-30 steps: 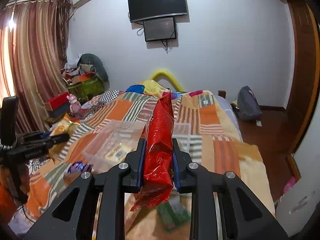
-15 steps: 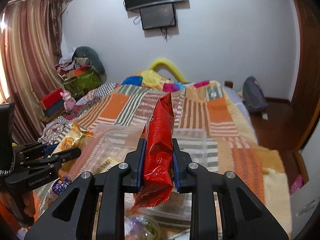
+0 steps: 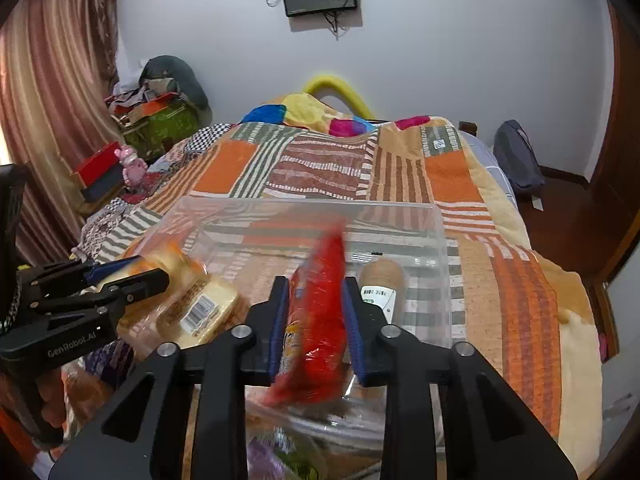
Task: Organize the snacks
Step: 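Drop the rice-cracker pack into the box with the left tool while the right tool drops the chip bag, then grasp the white-and-yellow snack bag with the right tool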
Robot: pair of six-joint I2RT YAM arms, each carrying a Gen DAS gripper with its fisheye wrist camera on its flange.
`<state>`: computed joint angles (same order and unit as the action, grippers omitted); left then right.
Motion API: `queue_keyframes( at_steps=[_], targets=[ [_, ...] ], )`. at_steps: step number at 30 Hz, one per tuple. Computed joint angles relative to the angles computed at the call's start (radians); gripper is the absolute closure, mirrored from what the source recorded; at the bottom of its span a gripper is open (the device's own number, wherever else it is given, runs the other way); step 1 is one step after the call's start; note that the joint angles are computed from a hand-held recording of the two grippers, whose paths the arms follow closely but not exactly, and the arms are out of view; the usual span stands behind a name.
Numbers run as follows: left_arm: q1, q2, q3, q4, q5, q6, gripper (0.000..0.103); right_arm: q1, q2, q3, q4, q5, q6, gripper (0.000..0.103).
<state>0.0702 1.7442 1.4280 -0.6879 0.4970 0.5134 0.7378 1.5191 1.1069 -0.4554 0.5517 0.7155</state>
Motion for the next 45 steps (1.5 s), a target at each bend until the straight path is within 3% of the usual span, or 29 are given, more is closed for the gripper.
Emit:
queue_keyframes(
  at_steps=[3, 5, 14, 24, 29, 34, 37, 42, 44, 45],
  targets=[
    [0.024, -0.038, -0.013, -0.017, 0.026, 0.02, 0.058, 0.016, -0.043, -0.018, -0.013, 0.018, 0.011, 0.064],
    [0.044, -0.066, -0.017, -0.031, 0.047, 0.031, 0.052, 0.032, -0.07, -0.022, -0.033, 0.043, 0.013, 0.063],
    [0.201, -0.203, -0.054, -0.172, 0.173, 0.174, 0.044, 0.208, -0.142, -0.001, -0.186, 0.171, 0.09, 0.053],
    [0.47, -0.297, -0.145, -0.393, 0.25, 0.505, 0.043, 0.475, -0.107, -0.013, -0.323, 0.244, 0.361, 0.048],
    [0.604, -0.302, -0.179, -0.508, 0.257, 0.696, 0.042, 0.548, -0.044, -0.018, -0.301, 0.205, 0.435, 0.043],
    [0.675, -0.296, -0.216, -0.566, 0.233, 0.81, 0.042, 0.556, 0.029, -0.041, -0.231, 0.129, 0.443, 0.039],
    [0.695, -0.292, -0.233, -0.592, 0.22, 0.849, 0.042, 0.541, 0.063, -0.063, -0.179, 0.068, 0.441, 0.038],
    [0.703, -0.309, -0.276, -0.581, 0.202, 0.868, 0.042, 0.533, 0.097, -0.058, -0.172, 0.065, 0.446, 0.036],
    [0.694, -0.305, -0.281, -0.575, 0.198, 0.859, 0.042, 0.523, 0.083, -0.087, -0.126, 0.046, 0.431, 0.038],
    [0.685, -0.303, -0.285, -0.571, 0.195, 0.849, 0.042, 0.518, 0.076, -0.101, -0.101, 0.04, 0.421, 0.045]
  ],
)
